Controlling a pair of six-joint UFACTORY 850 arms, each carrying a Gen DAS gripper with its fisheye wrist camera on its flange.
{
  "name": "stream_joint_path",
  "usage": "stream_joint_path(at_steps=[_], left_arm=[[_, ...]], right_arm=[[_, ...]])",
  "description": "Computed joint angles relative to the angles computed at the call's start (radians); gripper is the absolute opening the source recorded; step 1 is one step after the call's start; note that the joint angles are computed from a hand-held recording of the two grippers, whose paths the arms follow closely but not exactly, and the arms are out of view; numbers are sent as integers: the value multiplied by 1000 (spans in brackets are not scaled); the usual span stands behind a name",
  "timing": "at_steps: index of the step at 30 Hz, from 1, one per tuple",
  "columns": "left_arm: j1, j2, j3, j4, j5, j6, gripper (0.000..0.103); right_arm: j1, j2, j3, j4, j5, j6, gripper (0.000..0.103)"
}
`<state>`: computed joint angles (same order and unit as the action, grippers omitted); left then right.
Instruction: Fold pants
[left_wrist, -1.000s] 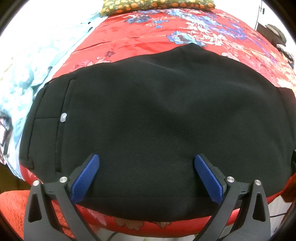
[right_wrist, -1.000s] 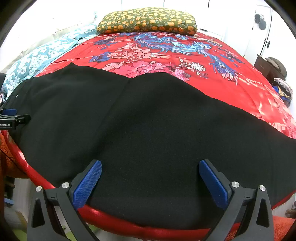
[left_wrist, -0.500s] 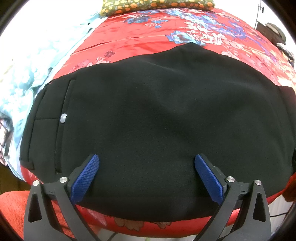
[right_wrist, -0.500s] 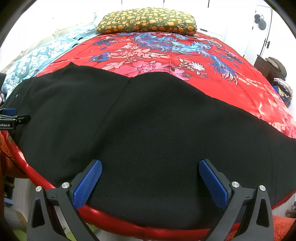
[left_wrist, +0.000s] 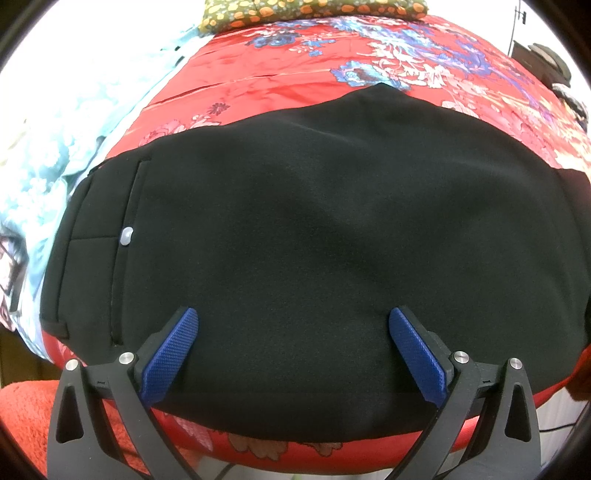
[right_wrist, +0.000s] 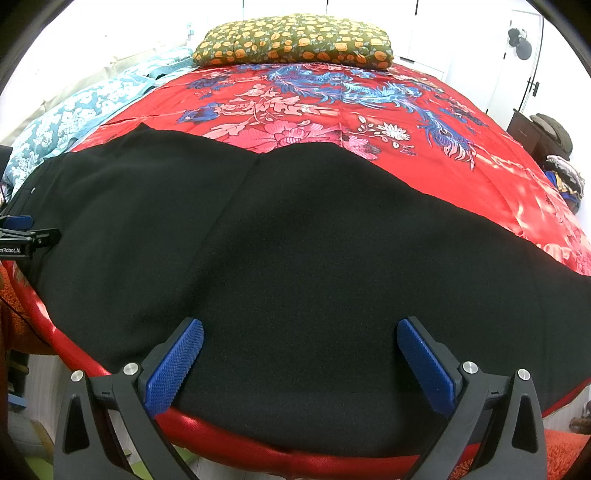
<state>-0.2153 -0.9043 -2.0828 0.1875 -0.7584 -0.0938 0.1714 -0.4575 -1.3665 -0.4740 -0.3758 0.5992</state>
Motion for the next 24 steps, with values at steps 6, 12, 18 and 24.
stream_joint_path(at_steps=[6, 12, 18, 24], left_arm=[[-1, -1, -1, 2, -1, -2, 102], [2, -5, -7, 0, -4, 5, 102], [-1, -5, -7, 10, -5, -1, 102], [9, 4, 0, -34, 12, 5, 102]], right_arm=[[0, 0, 1, -4, 1, 2, 103], [1, -1, 0, -9, 0, 7, 103], [-4, -5, -20, 38, -22, -81, 103], [-102, 108, 6, 28, 82, -59, 103]])
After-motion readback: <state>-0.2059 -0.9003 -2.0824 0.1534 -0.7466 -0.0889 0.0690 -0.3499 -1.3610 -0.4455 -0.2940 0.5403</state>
